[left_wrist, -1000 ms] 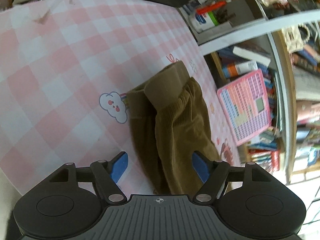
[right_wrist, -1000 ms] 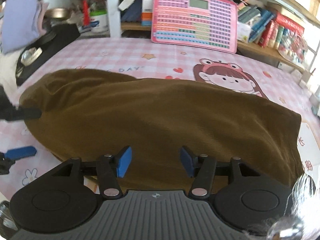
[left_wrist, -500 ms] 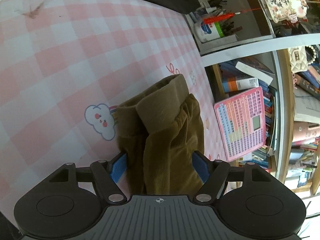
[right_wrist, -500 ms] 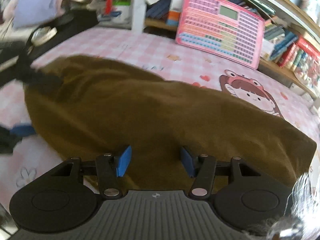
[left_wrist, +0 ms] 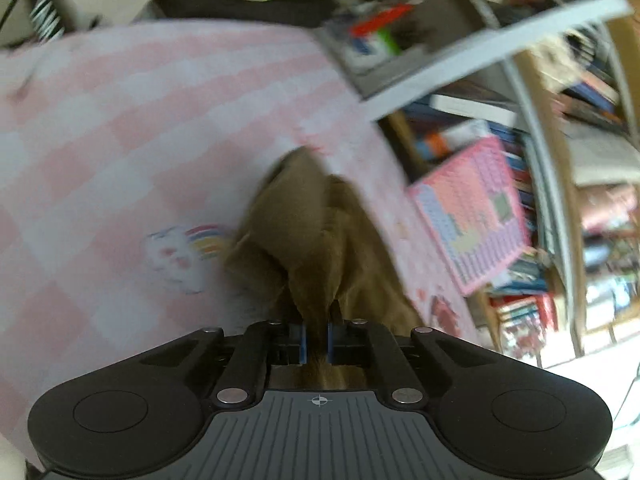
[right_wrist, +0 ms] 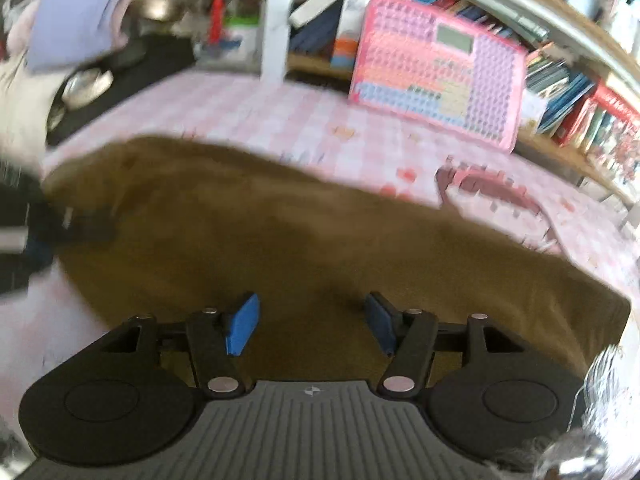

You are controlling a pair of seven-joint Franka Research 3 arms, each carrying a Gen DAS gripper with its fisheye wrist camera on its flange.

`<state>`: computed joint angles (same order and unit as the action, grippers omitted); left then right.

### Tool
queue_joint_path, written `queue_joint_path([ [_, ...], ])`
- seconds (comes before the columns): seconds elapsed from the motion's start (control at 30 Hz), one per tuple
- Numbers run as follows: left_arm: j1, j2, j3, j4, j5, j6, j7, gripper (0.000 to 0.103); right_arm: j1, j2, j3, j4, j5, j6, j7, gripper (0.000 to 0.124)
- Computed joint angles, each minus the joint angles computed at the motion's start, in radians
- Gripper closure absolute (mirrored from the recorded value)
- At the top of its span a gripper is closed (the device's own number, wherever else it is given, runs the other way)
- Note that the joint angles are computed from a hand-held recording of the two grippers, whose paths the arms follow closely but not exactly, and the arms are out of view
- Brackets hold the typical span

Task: Fold clothes
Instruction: 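Grasp the grey waistband with the left tool and fold it over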

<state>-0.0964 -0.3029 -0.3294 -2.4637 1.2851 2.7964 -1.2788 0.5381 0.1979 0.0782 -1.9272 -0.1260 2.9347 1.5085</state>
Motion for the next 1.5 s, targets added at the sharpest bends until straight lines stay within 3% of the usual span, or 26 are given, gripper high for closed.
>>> queue_joint_path([
  [0.13,0.008,0.000,0.001,-0.013,0.020,0.022,-0.053,0.093,0.090,0.107,-0.105,0.150,-0.181,-0.007,0.141,0.067],
  [0.23,0.017,0.005,0.006,-0.016,0.049,0.046,-0.103,0.081,0.132,0.197,-0.157,0.266,-0.256,-0.023,0.182,0.066],
  [0.3,0.027,0.012,0.007,-0.013,0.106,0.069,-0.168,0.072,0.132,0.239,-0.157,0.320,-0.254,-0.055,0.175,0.065],
  [0.4,0.023,0.017,0.018,-0.008,0.187,0.074,-0.249,0.069,0.126,0.252,-0.149,0.316,-0.245,-0.057,0.152,0.065],
  [0.57,-0.001,0.024,0.044,0.000,0.240,0.067,-0.306,0.064,0.125,0.176,-0.157,0.201,-0.236,0.028,0.165,0.064],
  [0.93,-0.040,0.036,0.077,0.013,0.305,0.040,-0.406,0.061,0.007,-0.093,-0.006,-0.179,-0.120,0.099,-0.039,0.062],
  [1.03,-0.046,0.043,0.078,0.020,0.293,0.028,-0.394,0.069,-0.023,-0.114,0.037,-0.207,-0.040,0.098,-0.120,0.062],
  [1.07,-0.048,0.045,0.082,0.020,0.255,0.030,-0.349,0.080,-0.035,-0.112,0.052,-0.203,0.004,0.091,-0.158,0.062],
  [1.2,-0.044,0.040,0.071,0.030,0.138,0.021,-0.173,0.090,-0.062,-0.106,0.091,-0.186,0.166,0.061,-0.295,0.062],
  [1.33,-0.054,0.047,0.042,0.098,0.071,-0.029,0.111,0.094,-0.072,-0.106,0.107,-0.178,0.286,0.040,-0.392,0.062],
  [1.4,-0.075,0.071,0.029,0.154,-0.009,-0.078,0.333,0.094,-0.091,-0.107,0.128,-0.166,0.400,0.025,-0.495,0.061],
  [1.5,-0.099,0.103,0.002,0.224,-0.060,-0.163,0.545,0.094,-0.116,-0.120,0.134,-0.154,0.574,0.001,-0.622,0.056],
])
